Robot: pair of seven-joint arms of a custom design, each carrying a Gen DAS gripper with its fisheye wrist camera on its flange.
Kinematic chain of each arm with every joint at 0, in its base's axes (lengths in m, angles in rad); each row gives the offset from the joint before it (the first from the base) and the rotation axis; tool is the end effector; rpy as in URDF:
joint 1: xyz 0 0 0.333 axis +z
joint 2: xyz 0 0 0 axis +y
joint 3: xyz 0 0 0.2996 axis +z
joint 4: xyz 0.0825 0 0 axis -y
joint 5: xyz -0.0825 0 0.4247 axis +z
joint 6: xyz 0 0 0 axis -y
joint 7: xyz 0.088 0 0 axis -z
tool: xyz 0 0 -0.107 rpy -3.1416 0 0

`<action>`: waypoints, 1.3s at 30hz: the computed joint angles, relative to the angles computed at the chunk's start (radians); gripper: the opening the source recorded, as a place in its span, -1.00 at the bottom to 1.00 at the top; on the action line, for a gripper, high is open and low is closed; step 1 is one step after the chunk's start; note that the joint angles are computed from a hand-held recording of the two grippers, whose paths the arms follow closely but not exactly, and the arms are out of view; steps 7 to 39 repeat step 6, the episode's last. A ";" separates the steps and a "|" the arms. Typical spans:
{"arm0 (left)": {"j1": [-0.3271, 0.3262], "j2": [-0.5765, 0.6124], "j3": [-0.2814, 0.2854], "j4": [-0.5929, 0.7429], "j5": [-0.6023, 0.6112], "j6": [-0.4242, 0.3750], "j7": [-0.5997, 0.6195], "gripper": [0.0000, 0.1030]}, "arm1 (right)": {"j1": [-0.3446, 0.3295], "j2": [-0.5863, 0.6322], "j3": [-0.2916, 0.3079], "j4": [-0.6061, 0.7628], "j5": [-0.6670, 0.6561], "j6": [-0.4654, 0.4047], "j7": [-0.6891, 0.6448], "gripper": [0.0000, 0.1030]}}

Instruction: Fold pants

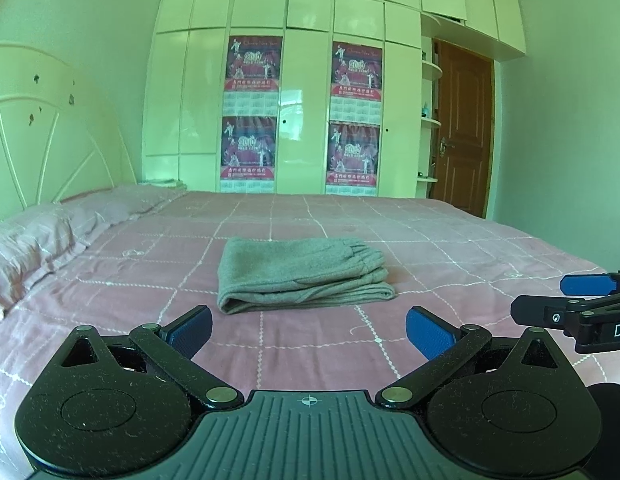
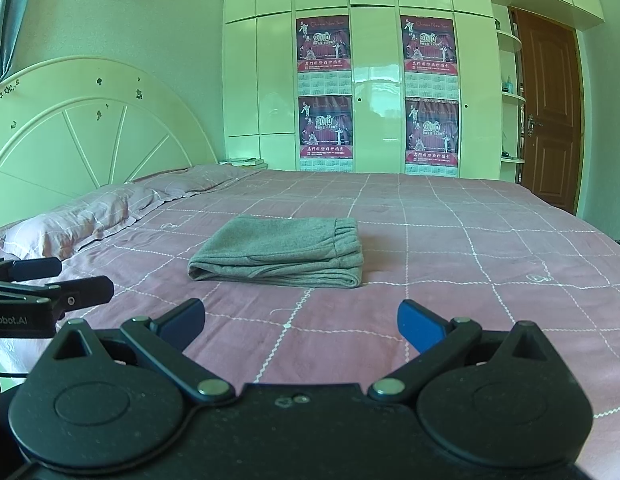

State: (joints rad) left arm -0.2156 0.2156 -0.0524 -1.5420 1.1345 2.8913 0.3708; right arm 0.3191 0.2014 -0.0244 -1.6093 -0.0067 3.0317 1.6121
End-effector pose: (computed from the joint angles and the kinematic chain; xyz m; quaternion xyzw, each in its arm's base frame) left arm 0.6670 -0.2343 0.6121 -0.5632 0.5704 -0.4343 0.4110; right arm 0.6726 0.2066 0.6353 -0.6504 0.4982 -0.3352 0.4651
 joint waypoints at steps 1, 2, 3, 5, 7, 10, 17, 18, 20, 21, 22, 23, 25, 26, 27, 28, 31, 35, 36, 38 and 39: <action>-0.007 -0.002 0.006 0.001 0.025 -0.011 -0.021 0.99 | -0.001 0.000 0.000 0.001 0.001 -0.002 -0.002 0.89; -0.010 -0.006 0.008 -0.001 0.042 -0.014 -0.041 0.99 | 0.000 0.000 -0.001 0.001 0.000 -0.002 0.000 0.89; -0.010 -0.009 0.010 -0.003 0.058 -0.014 -0.062 0.99 | 0.001 0.000 -0.001 0.000 -0.001 -0.001 0.000 0.89; -0.006 -0.013 0.008 -0.007 0.070 -0.011 -0.087 0.99 | -0.007 0.000 0.007 -0.004 0.012 0.006 -0.016 0.89; -0.005 -0.017 0.009 -0.009 0.084 -0.011 -0.109 1.00 | -0.009 0.001 0.010 -0.005 0.018 0.007 -0.023 0.89; -0.005 -0.017 0.009 -0.009 0.084 -0.011 -0.109 1.00 | -0.009 0.001 0.010 -0.005 0.018 0.007 -0.023 0.89; -0.005 -0.017 0.009 -0.009 0.084 -0.011 -0.109 1.00 | -0.009 0.001 0.010 -0.005 0.018 0.007 -0.023 0.89; -0.005 -0.017 0.009 -0.009 0.084 -0.011 -0.109 1.00 | -0.009 0.001 0.010 -0.005 0.018 0.007 -0.023 0.89; -0.005 -0.017 0.009 -0.009 0.084 -0.011 -0.109 1.00 | -0.009 0.001 0.010 -0.005 0.018 0.007 -0.023 0.89; -0.005 -0.017 0.009 -0.009 0.084 -0.011 -0.109 1.00 | -0.009 0.001 0.010 -0.005 0.018 0.007 -0.023 0.89; -0.005 -0.017 0.009 -0.009 0.084 -0.011 -0.109 1.00 | -0.009 0.001 0.010 -0.005 0.018 0.007 -0.023 0.89; -0.005 -0.017 0.009 -0.009 0.084 -0.011 -0.109 1.00 | -0.009 0.001 0.010 -0.005 0.018 0.007 -0.023 0.89; -0.005 -0.017 0.009 -0.009 0.084 -0.011 -0.109 1.00 | -0.009 0.001 0.010 -0.005 0.018 0.007 -0.023 0.89; -0.005 -0.017 0.009 -0.009 0.084 -0.011 -0.109 1.00 | -0.009 0.001 0.010 -0.005 0.018 0.007 -0.023 0.89; -0.005 -0.017 0.009 -0.009 0.084 -0.011 -0.109 1.00 | -0.009 0.001 0.010 -0.005 0.018 0.007 -0.023 0.89; -0.005 -0.017 0.009 -0.009 0.084 -0.011 -0.109 1.00 | -0.009 0.001 0.010 -0.005 0.018 0.007 -0.023 0.89; -0.005 -0.017 0.009 -0.009 0.084 -0.011 -0.109 1.00 | -0.009 0.001 0.010 -0.005 0.018 0.007 -0.023 0.89; -0.005 -0.017 0.009 -0.009 0.084 -0.011 -0.109 1.00 | -0.009 0.001 0.010 -0.005 0.018 0.007 -0.023 0.89; -0.005 -0.017 0.009 -0.009 0.084 -0.011 -0.109 1.00 | -0.009 0.001 0.010 -0.005 0.018 0.007 -0.023 0.89; -0.005 -0.017 0.009 -0.009 0.084 -0.011 -0.109 1.00 | -0.009 0.001 0.010 -0.005 0.018 0.007 -0.023 0.89; -0.005 -0.017 0.009 -0.009 0.084 -0.011 -0.109 1.00 | -0.009 0.001 0.010 -0.005 0.018 0.007 -0.023 0.89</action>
